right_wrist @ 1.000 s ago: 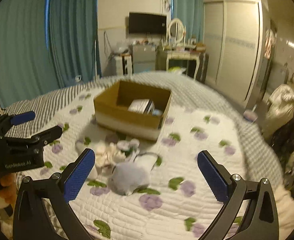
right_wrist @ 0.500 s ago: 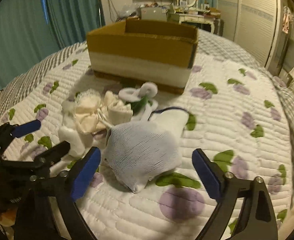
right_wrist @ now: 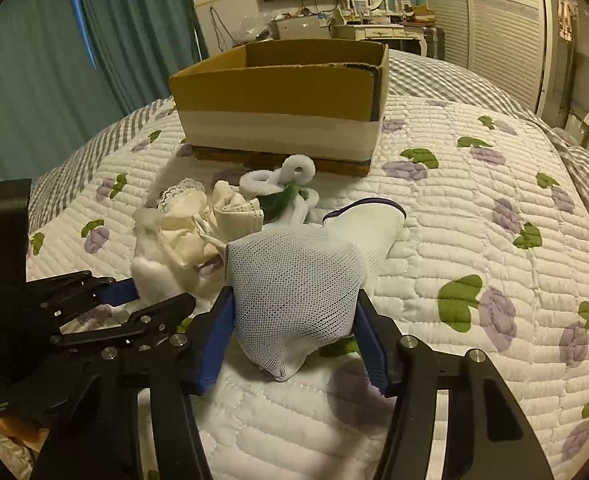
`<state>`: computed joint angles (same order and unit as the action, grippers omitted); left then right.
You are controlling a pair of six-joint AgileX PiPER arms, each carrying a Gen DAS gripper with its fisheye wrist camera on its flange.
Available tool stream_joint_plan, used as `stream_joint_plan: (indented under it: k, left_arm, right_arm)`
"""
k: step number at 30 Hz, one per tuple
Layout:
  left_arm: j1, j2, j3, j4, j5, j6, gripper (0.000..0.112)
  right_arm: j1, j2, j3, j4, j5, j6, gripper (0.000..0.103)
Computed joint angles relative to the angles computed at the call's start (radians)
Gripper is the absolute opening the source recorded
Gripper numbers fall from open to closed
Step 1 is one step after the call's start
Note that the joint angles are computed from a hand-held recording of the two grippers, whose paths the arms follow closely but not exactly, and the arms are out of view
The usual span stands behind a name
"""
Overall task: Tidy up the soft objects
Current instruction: 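Grasp the white cotton pad with the left tool while the right grasps the mesh sock, then carry the cotton pad and mesh sock into the box and release them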
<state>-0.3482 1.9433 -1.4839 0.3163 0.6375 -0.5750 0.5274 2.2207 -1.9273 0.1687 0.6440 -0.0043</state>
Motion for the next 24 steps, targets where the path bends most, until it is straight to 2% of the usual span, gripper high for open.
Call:
stream_joint_plan:
  k: [6,15,24]
  left_arm:
    - [-0.023,-0.046,0.011,0.048,0.021,-0.032,0.030]
    - [-0.077,-0.168,0.036,0.128,0.077,-0.111,0.030]
    - [-0.082,-0.271,0.017,0.145,0.136,-0.106,0.030]
  right_arm:
    - [0.018,-0.045,0.052,-0.047,-0.031,0.028,0.055]
    - [0.048,-0.210,0.210,-0.110,-0.114,0.100,0.055]
    - [0.093,-0.337,0.231,-0.269,-0.120,0.242,0.054]
